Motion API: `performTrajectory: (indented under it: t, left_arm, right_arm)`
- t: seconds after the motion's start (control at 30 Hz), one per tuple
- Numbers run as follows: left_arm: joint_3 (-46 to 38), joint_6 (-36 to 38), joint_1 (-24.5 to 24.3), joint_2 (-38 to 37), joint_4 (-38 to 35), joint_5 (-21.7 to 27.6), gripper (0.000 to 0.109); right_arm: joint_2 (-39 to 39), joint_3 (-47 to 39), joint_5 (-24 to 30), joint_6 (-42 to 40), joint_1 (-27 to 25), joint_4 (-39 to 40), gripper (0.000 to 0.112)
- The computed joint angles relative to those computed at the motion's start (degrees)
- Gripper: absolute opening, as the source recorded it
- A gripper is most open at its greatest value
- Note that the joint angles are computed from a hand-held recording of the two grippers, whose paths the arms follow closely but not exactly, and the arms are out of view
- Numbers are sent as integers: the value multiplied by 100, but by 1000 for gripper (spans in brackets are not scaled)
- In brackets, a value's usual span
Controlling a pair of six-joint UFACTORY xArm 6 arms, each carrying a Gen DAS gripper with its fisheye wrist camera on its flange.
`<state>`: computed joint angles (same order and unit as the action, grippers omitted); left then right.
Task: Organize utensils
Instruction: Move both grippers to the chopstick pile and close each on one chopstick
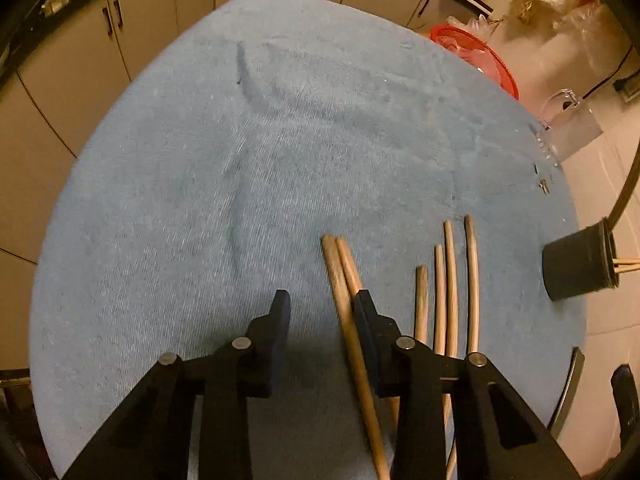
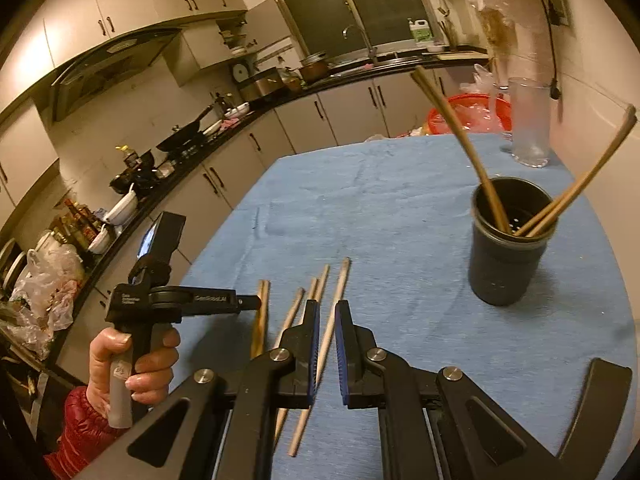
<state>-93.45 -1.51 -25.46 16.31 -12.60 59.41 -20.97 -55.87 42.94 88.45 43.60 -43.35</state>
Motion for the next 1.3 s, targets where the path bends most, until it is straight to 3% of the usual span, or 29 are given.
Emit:
performTrajectory:
  t: [0.07,0.17,0.37,0.53,0.63,0.9,1.0,1.13,1.23,1.3]
  left_arm:
    - [-178,-190,-88,140,282,-13,32]
    - [-215,-509,-112,187,1007,66,11]
    - [152,-128,112,-92,945,44,10]
    - [34,237,273,-39,537,203,11]
    - [-172,314,280,113,483,289,11]
    - [-249,552,326,149,471,298,11]
    - [-363,450,239,248,671,271,10]
    - [-171,423,93,183,763,-112,7]
    - [73,930,136,-25,120,-351,7]
    - [331,1107,132,-318,-167,-569,7]
  right_arm:
    - [11,-16,13,-114,-57,126,9]
    - [131,-137,105,-287,-100,338,9]
    - [686,-644,123,-1069,-410,1050,9]
    - [1750,-1484,-107,-2494,-997,2570,9]
    - [2311,-1929,-17,-2888,-1224,3108,9]
    - [3317,-2978,734,-3156,-1384,3393,9]
    - [3725,-3546,1380,-3240,-1307,3202,13]
    - [3655,-3408,1174,-3052,-1265,2970,9]
    - [3137,-2686,449,-2833,-1227,2884,8]
    - [2697,-2317,185,-2422,-1096,2387,8]
